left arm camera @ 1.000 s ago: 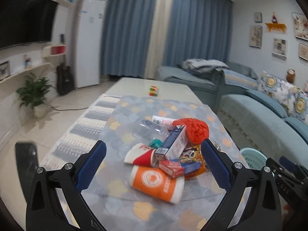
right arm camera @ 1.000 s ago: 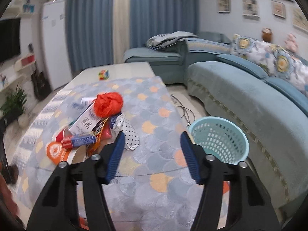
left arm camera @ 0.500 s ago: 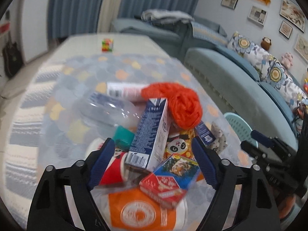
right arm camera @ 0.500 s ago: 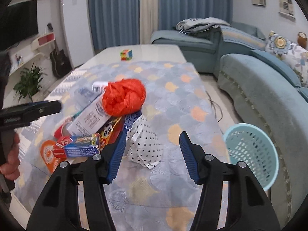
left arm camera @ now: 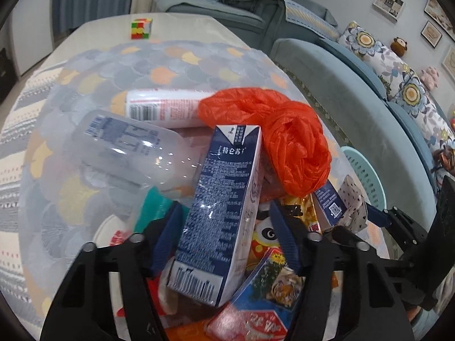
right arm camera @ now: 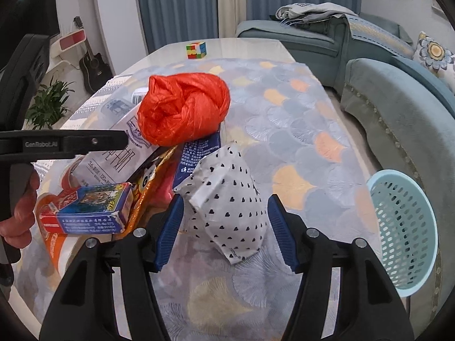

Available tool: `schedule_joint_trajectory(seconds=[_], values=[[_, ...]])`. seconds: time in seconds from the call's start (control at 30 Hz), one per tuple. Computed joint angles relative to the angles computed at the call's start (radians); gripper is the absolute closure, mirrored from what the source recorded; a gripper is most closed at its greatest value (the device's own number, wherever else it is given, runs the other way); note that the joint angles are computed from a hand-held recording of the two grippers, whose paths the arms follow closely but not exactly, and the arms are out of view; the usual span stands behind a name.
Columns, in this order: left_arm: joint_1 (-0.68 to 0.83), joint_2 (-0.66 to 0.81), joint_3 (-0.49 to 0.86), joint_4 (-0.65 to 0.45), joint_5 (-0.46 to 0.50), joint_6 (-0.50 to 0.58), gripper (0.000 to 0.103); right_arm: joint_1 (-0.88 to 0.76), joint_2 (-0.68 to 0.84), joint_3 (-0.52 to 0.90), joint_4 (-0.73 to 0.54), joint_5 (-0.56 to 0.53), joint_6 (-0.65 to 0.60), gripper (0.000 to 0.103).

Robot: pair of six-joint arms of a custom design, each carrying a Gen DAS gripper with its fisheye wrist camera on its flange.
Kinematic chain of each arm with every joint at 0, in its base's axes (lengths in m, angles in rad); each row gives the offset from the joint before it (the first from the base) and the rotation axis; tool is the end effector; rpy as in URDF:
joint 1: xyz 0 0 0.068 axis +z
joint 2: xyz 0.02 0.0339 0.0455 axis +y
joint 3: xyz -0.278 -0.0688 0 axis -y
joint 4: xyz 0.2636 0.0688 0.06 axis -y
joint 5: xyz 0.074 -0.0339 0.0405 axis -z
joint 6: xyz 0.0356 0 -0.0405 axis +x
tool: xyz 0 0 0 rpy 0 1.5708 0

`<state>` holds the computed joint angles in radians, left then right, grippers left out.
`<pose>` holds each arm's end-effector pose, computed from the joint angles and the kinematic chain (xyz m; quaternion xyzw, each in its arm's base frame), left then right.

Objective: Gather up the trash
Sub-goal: 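Grasp the blue milk carton with the left tool while the right tool grasps the polka-dot bag, then carry both items to the blue basket and open both tools to drop them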

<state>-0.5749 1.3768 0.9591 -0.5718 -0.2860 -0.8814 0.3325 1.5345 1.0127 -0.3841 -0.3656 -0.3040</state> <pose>0.2497 -0.1498 0.2438 -0.1851 0.9309 -0.0869 0.3026 0.3120 0.1212 0.2275 -0.3472 0.8643 0.1764 0.3184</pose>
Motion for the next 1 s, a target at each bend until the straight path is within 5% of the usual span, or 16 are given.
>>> schedule_joint_trajectory(seconds=[0.13, 0.23, 0.37, 0.63, 0.77, 1.0], values=[[-0.012, 0.027, 0.010, -0.002, -0.029, -0.004, 0.061, 0.000, 0.037, 0.019, -0.002, -0.007, 0.003, 0.046], [-0.044, 0.021, 0.008, -0.001, -0.067, -0.005, 0.066, -0.018, 0.048, 0.027, -0.025, -0.038, -0.003, 0.067], [-0.094, -0.007, 0.013, -0.026, -0.128, -0.041, 0.068, -0.064, 0.030, 0.022, -0.036, -0.112, 0.007, 0.081], [-0.221, -0.137, 0.041, -0.081, -0.293, -0.137, 0.068, -0.191, -0.048, 0.051, -0.055, -0.198, 0.041, 0.083], [-0.299, -0.109, 0.178, -0.128, -0.395, -0.127, 0.068, -0.279, -0.089, 0.089, -0.070, -0.241, 0.032, 0.083], [-0.353, 0.107, 0.490, -0.122, -0.440, -0.004, 0.068, -0.465, -0.058, 0.220, -0.109, -0.300, 0.015, 0.083]])
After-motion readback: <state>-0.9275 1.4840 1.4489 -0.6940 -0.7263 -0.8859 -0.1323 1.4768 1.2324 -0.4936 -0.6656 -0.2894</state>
